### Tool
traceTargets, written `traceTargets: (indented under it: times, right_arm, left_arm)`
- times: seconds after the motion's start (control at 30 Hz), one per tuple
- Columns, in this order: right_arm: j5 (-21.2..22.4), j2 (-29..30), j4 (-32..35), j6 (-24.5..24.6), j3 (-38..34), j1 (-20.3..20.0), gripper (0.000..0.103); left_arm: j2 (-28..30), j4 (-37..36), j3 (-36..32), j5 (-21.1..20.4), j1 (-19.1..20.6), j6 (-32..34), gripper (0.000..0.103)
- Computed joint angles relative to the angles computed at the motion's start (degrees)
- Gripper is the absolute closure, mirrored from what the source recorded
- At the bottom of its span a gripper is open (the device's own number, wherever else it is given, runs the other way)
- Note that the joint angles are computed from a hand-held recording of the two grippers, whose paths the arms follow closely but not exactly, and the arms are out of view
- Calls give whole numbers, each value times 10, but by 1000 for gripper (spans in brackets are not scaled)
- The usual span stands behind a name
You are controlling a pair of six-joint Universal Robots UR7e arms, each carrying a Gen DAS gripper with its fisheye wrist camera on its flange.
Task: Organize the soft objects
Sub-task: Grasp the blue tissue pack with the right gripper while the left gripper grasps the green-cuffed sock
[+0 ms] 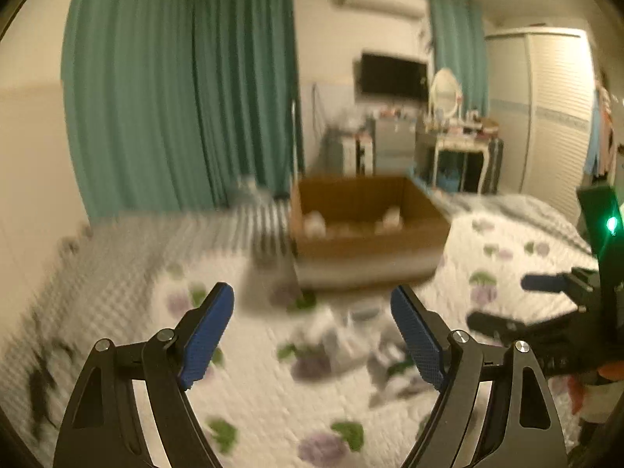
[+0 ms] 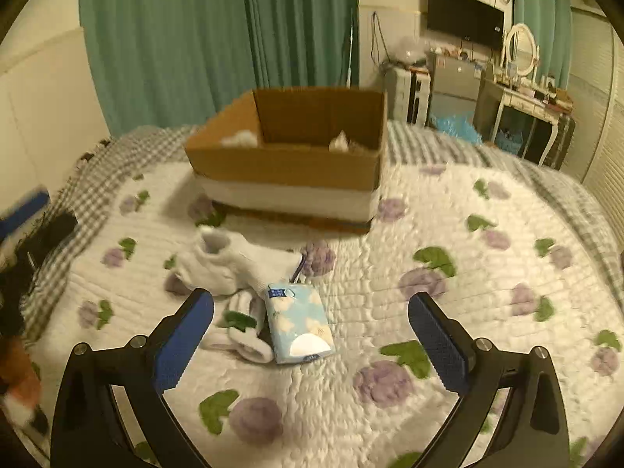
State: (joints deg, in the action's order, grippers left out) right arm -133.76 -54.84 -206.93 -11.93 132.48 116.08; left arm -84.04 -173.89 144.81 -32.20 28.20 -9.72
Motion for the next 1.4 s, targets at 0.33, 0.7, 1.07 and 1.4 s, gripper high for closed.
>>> traceTargets:
  times: [0.33,0.7,1.07,1.4]
  right_arm:
    - [16,60,34,45,-32,-76,2]
    - [27,74,38,7,-35,-84,51]
    - [-33,-12,221,-11,-62,-37,52]
    - [-17,-30,214,-104,-56,-82,51]
  left_arm:
    - [74,14,0,-53,84,-66,19]
    - [83,-8,2,-69,85,-58,19]
    - [113,-1,3,-135,73,-80,19]
    - [199,-21,-37,-185,102,-69,22]
